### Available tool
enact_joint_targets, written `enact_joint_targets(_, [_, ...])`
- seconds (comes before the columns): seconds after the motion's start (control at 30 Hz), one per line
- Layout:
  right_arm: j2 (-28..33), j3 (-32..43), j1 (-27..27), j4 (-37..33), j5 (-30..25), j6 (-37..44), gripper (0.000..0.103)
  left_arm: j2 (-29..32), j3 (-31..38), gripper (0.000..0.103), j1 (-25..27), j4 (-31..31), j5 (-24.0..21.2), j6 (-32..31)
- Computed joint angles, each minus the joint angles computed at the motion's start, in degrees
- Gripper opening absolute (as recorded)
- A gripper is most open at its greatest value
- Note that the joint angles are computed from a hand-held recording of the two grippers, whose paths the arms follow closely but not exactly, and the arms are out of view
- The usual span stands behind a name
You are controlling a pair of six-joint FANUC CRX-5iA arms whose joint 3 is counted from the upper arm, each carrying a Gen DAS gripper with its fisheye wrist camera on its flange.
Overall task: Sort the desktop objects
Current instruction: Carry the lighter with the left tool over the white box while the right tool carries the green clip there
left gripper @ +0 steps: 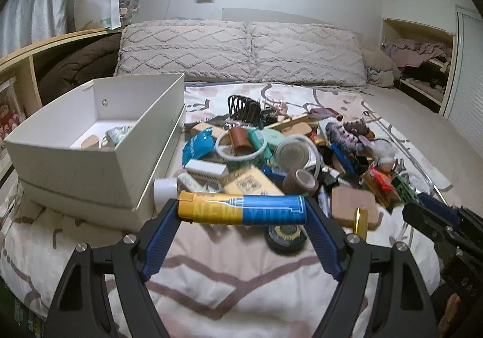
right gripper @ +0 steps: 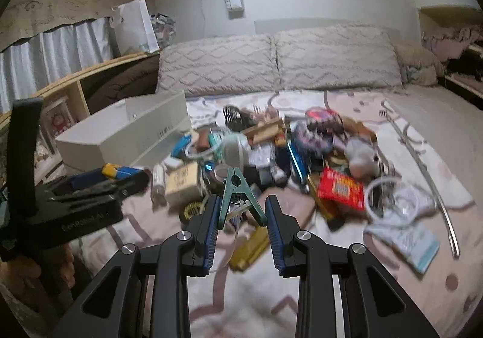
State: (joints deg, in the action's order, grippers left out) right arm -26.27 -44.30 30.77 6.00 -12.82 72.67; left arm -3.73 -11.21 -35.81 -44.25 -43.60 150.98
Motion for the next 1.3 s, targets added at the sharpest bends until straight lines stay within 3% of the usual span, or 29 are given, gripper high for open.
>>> enact_joint_targets(0.17, [2.1, 6.7, -2.6, -13.0, -2.9, 13.1, 0.031, 0.7, 2.0, 0.081, 2.0, 2.0, 2.1, -2.1])
enact_joint_targets(0.47, [7.5, 17.2, -9.7, -30.9, -8.6, 29.6, 0.031, 3.6, 7.8, 0.081, 3.9, 2.2, 2.5, -5.0])
enact_joint_targets(0.93, [15.8, 26.6, -10.7, -30.0, -9.5, 27.7, 0.031, 7.3, 13.7, 0.081, 8.7, 7.0, 6.5, -11.4])
enact_joint_targets(1.3, [22.4, 35.2, -10.4, -30.3, -12.7, 27.5, 0.031, 7.0, 15.1, 0.081, 12.6, 7.1, 8.4, -12.9])
